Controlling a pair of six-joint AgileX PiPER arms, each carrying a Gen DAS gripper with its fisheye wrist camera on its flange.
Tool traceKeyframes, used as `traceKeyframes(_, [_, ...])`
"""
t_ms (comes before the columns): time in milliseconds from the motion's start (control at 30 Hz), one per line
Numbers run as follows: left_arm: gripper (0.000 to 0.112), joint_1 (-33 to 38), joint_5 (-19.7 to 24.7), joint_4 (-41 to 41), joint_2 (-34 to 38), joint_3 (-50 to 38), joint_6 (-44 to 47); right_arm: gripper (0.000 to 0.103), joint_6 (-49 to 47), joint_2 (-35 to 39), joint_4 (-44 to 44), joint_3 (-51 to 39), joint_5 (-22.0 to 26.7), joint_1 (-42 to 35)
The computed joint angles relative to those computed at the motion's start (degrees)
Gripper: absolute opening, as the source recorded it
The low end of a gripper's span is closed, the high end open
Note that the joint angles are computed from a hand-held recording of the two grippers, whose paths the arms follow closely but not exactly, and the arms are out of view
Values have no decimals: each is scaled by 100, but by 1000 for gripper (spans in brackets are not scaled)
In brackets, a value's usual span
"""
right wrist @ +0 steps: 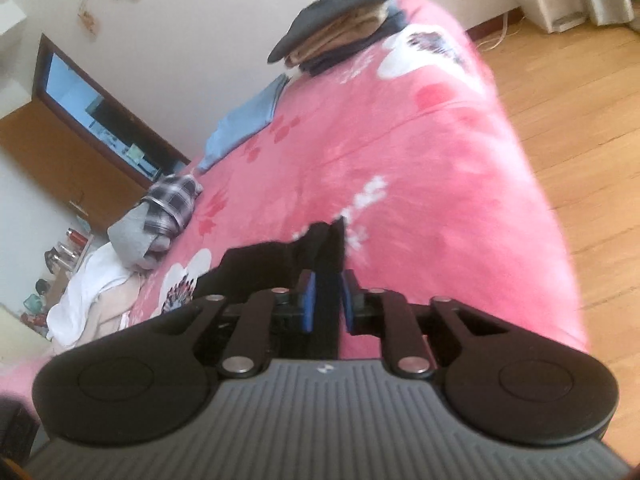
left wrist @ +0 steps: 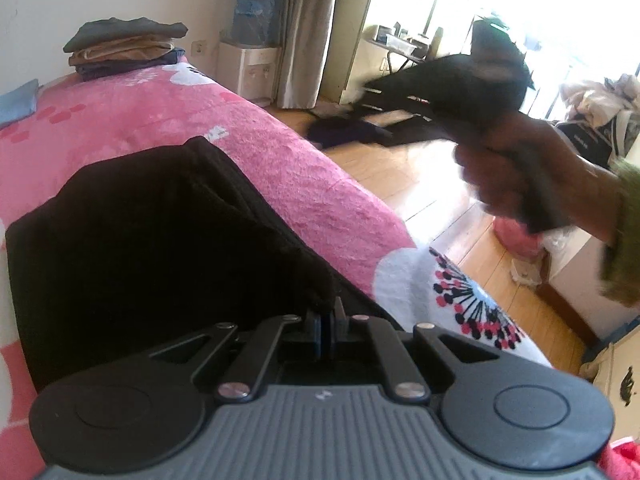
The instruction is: Fold clothes
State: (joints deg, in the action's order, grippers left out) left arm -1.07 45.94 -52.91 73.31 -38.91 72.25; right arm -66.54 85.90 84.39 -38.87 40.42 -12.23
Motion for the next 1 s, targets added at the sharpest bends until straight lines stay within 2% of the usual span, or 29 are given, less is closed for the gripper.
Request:
traceKeyframes(67, [6,74,121,-131,45,38,117,32,501,-579,-687,432,432,-512])
traceKeyframes(100, [11,89,191,-174,101,40,122,35,727,-781,-916,627,683,-712])
traceKeyframes(167, [28,86,299,-204,207,48,19,43,1044,-1166,-1270,1037,1207,-1150])
traceKeyframes(233, [44,96,373,-197,208,87,-86,44,1073,-1407,-1205,1534,1527,-1417])
traceKeyframes(367, [56,304,674,32,-113,130,-63,44,873,-1465,-633,2283,1688,-1471])
traceKeyframes(533, [63,1440,1690,433,-702,98,415,44,814,-1493,-7,2627,1646,-1144])
traceKeyframes(600, [63,2086,2138,712,-897,48,684,44,905,-1582,90,2652,1534,-899])
traceKeyframes(667, [63,2654,2326,1036,-1116,39,986,44,1029,-1683,146,2649,1383,-619])
traceKeyframes(833, [63,3924,1977,1479,-1857,481,2120,44,1624,-2156,-11,2507,725,320])
traceKeyframes(933, [62,4433,1881,1380,-1963,708,2534,44,2195,-2252,-358,2259,-138,1233])
traceKeyframes(1000, [61,4623,1916,1245,-1964,791,2764,38,2483,-2228,-490,2152,-667,1776])
